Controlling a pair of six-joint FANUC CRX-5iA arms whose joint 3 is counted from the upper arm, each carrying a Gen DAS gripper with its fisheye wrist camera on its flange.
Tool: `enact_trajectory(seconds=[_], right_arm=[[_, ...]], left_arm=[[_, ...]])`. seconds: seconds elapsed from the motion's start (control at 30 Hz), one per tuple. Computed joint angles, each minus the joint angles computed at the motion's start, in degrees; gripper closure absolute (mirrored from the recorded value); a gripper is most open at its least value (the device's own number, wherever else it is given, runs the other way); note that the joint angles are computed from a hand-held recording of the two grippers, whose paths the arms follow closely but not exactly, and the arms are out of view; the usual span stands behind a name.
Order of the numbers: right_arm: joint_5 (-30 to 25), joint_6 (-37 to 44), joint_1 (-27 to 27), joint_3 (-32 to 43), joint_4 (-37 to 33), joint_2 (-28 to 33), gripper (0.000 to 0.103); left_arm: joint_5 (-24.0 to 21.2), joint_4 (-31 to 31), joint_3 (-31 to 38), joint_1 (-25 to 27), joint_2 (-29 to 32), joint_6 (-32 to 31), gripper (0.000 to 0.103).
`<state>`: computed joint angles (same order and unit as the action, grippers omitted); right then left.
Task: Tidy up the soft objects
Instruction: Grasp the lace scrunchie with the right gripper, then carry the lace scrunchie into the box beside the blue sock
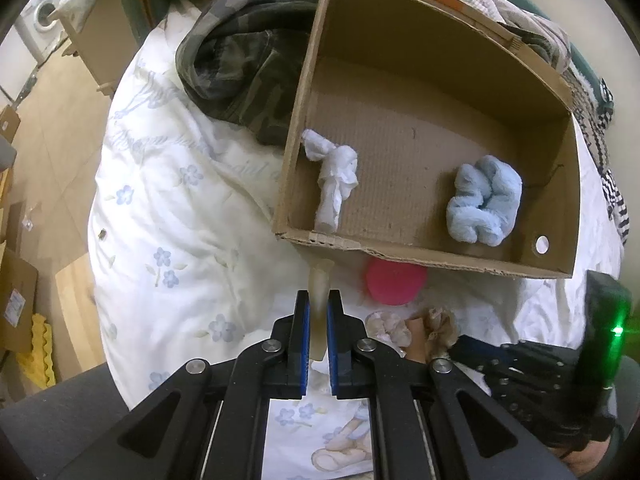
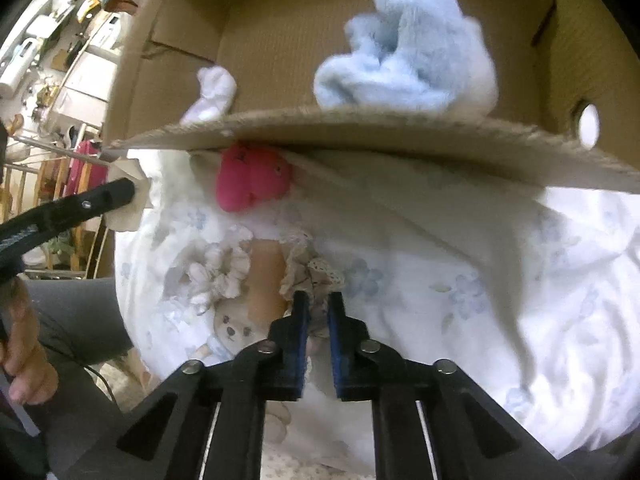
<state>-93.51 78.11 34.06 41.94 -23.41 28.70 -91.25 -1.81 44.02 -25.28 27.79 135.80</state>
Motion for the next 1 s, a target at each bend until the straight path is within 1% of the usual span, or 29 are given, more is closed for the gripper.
enact_trajectory(seconds=[0.17, 0.33, 0.43, 0.63, 0.7, 0.8, 0.87, 0.93, 1.0], right_arm=[[2.4, 0.5, -1.0, -1.5, -1.3, -3.0, 0.094], [3.5, 1.1, -1.3, -1.4, -2.0, -4.9, 0.094], [3.7, 1.8, -2.1, -0.7, -3.2, -5.8, 0.094], [4.9, 2.4, -4.5, 2.8, -6.2, -6.5, 0.094], [5.9, 2.3, -5.2, 4.4, -6.4, -6.2, 0.094], [7.6, 2.0, -5.8, 7.0, -6.0, -5.1, 0.094], [8.4, 1.4, -6.2, 9.2, -5.5, -3.8, 0.094], [8.4, 0.6, -6.4, 12.2, -5.0, -1.8, 0.094], [8.8, 0.4, -6.6, 14.4, -4.7, -0.2, 0.094]], left_arm=[[0.3, -0.1, -0.6, -0.2, -1.0, 0.0, 0.096], [0.8, -1.2, -0.9, -0.7, -2.6, 0.8, 0.096], [-0.2, -3.7, 0.8, -1.6, -2.9, 0.9, 0.096], [0.0, -5.2, 5.0, -1.9, -2.6, 0.5, 0.096], [0.1, -5.5, 7.5, -1.8, -1.6, -0.2, 0.096], [-1.0, -6.2, 13.9, -1.6, 1.6, -2.3, 0.096], [-2.7, -5.7, 19.4, -1.1, 4.9, -4.1, 0.096], [-3.5, -5.5, 23.1, -0.8, 7.2, -5.4, 0.096], [-5.3, -6.4, 27.7, -0.9, 10.0, -7.1, 0.096]])
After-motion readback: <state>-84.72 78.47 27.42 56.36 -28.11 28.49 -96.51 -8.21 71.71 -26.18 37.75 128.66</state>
